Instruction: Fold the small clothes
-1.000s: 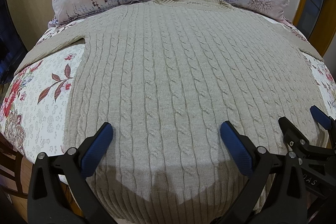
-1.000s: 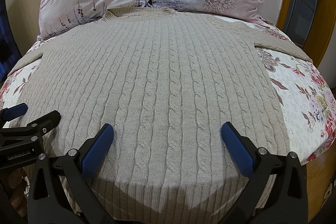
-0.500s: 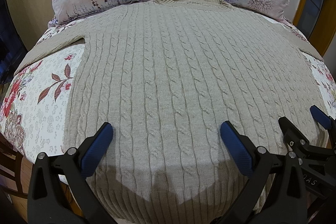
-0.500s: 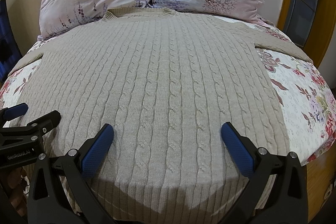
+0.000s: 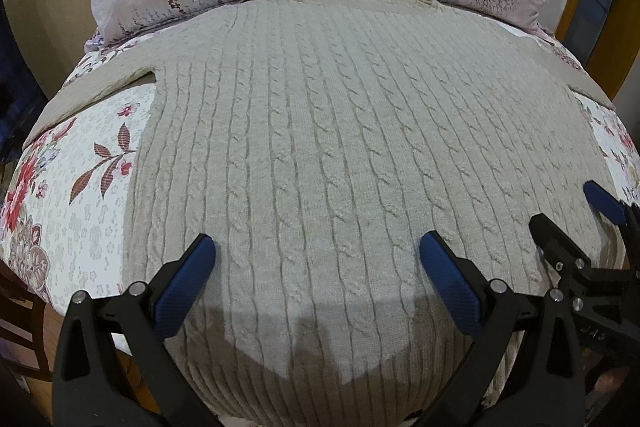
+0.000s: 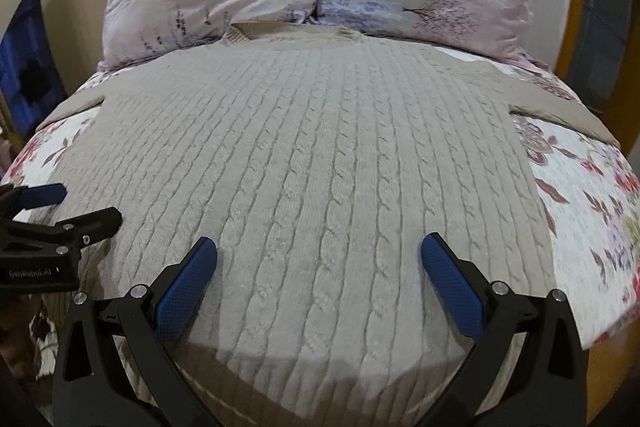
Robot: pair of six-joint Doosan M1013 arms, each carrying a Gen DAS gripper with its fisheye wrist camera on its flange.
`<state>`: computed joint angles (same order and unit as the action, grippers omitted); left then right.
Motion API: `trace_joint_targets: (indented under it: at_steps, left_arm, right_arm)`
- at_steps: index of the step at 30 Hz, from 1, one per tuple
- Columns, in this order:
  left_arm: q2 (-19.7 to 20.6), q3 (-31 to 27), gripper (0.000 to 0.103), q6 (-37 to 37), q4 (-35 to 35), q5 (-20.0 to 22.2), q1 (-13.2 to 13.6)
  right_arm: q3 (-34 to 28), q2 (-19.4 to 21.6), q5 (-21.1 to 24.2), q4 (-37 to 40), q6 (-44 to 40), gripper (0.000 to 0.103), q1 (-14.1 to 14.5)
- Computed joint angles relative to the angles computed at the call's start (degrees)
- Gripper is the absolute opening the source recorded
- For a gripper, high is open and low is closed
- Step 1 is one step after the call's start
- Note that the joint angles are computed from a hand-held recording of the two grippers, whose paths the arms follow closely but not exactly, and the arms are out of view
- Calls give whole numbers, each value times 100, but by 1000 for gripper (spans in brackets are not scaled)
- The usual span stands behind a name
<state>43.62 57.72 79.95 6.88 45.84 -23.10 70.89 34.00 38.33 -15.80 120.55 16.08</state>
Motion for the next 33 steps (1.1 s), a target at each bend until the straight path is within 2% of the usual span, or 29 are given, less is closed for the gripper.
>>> trace_joint_targets:
  at_steps: [4, 8, 13, 15, 16, 20, 24, 26, 30, 33]
  left_arm:
    - [40, -77, 101, 164, -77, 19, 13]
    - [177, -365, 101, 435, -235, 177, 49]
    - [408, -919, 101, 488, -206, 370, 115]
    - [535, -1230, 101, 586, -332, 470, 168]
    - [602, -1383, 101, 641, -419, 535, 195]
    - [981, -2190, 101, 649, -610, 863, 282]
    - [1458, -3143, 101, 623, -796, 1257, 354]
    - [1657, -3520, 101, 601, -876, 1394, 375]
    - [2165, -4502, 101, 591, -933, 1838, 383]
    - [2698, -5568, 101, 593, -939, 2320, 380]
  right_arm:
    - [-188, 44, 101, 991, -721, 102, -204]
    - [-290, 33, -7, 1013, -236, 101, -465]
    - [-491, 91, 22, 749, 850, 85, -917]
    - [-661, 193, 201, 745, 1303, 72, -1151]
    - [-677, 208, 246, 739, 1491, 68, -1226]
    - [-849, 376, 450, 1024, 2383, 53, -1679]
    - [-807, 468, 434, 1294, 3112, 48, -1999]
    - [-680, 458, 245, 1501, 3241, 46, -2097]
    - [-632, 490, -44, 1363, 3587, 44, -2192]
    - [-768, 586, 5, 1158, 3842, 37, -2226]
